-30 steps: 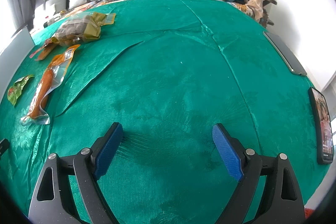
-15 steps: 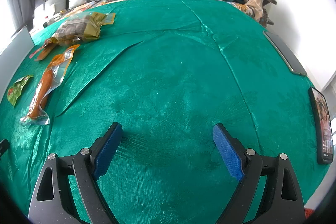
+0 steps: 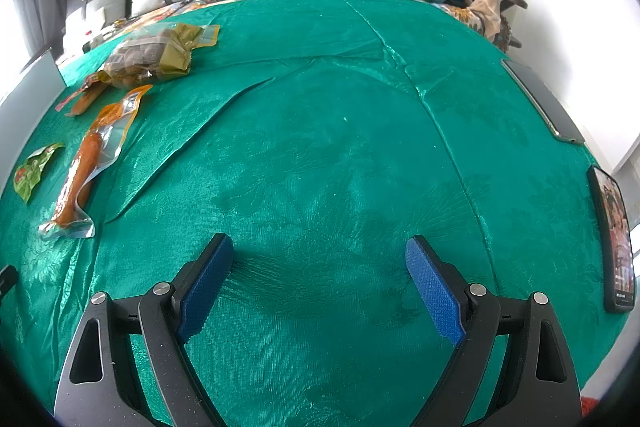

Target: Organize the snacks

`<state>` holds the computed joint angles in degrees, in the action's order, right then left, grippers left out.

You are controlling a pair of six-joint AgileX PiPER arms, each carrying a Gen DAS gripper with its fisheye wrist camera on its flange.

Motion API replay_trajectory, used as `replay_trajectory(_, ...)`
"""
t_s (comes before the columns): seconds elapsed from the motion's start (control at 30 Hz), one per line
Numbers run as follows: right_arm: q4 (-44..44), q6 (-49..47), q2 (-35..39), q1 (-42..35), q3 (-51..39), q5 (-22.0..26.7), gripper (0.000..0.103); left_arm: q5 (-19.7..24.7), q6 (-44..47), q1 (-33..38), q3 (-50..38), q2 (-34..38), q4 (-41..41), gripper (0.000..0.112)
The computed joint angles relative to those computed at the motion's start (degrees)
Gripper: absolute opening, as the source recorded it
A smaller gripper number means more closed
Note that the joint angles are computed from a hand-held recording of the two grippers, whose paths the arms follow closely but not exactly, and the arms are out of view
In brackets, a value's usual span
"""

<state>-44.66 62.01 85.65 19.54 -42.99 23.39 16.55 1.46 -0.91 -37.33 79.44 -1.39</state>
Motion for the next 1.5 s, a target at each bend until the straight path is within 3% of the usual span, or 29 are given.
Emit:
replay_trajectory(0.1,0.00,0.00,-0.04,0.01,0.05,-0.01,0.090,5.94,0.81,0.29,-3.92,1.72,-0.85,0.103)
replay_trajectory(0.17,-0.09,0.11,0.02,0.05,-0.01,0.02,0.090,10.72,6.01,1.31,-7.80,3.66,-5.24,0.103)
replay_trajectory(0.23,-0.01,0.01,-0.01,0.01,0.01,0.01,0.090,12.83,12.54,2.64,-10.50,4.43,-11.01,0.103)
replay_trajectory(0.3,0.03,-0.04,-0.06,0.02,0.04,0.02,0.090,14.46,13.57,2.50,-14.59,5.53,-11.09,0.103)
replay_trajectory(0.37,0.05,-0.06,-0.07,0.03,0.05,0.03,0.090,17.69,15.70,2.33,-20.97,8.45,-12.02,0.103)
replay_trajectory(0.43,0.06,-0.06,-0.10,0.04,0.06,0.05,0.090,24.21,19.24,2.18,-30.24,14.13,-13.75,0.103)
replay_trajectory(0.63,0.10,-0.05,-0.16,0.09,0.10,0.10,0.090,34.20,18.30,-1.76,-50.00,28.03,-5.80,0.103)
replay_trajectory(0.73,0.08,-0.01,-0.18,0.12,0.11,0.12,0.090,37.33,17.58,-2.18,-55.33,32.67,-3.90,0.103)
replay_trajectory(0.97,0.11,0.00,-0.23,0.18,0.13,0.16,0.091,39.84,14.25,0.07,-61.67,40.09,-5.30,0.103)
replay_trajectory(1.37,-0.05,0.26,-0.08,0.28,0.11,0.10,0.091,37.31,15.14,0.79,-59.51,39.49,-5.19,0.103)
replay_trajectory(1.47,0.00,0.19,-0.17,0.27,0.17,0.10,0.091,34.47,15.86,0.71,-55.05,36.33,-5.90,0.092)
replay_trajectory(1.5,0.00,0.19,-0.17,0.27,0.17,0.10,0.091,33.16,16.10,0.54,-52.29,34.22,-6.25,0.083)
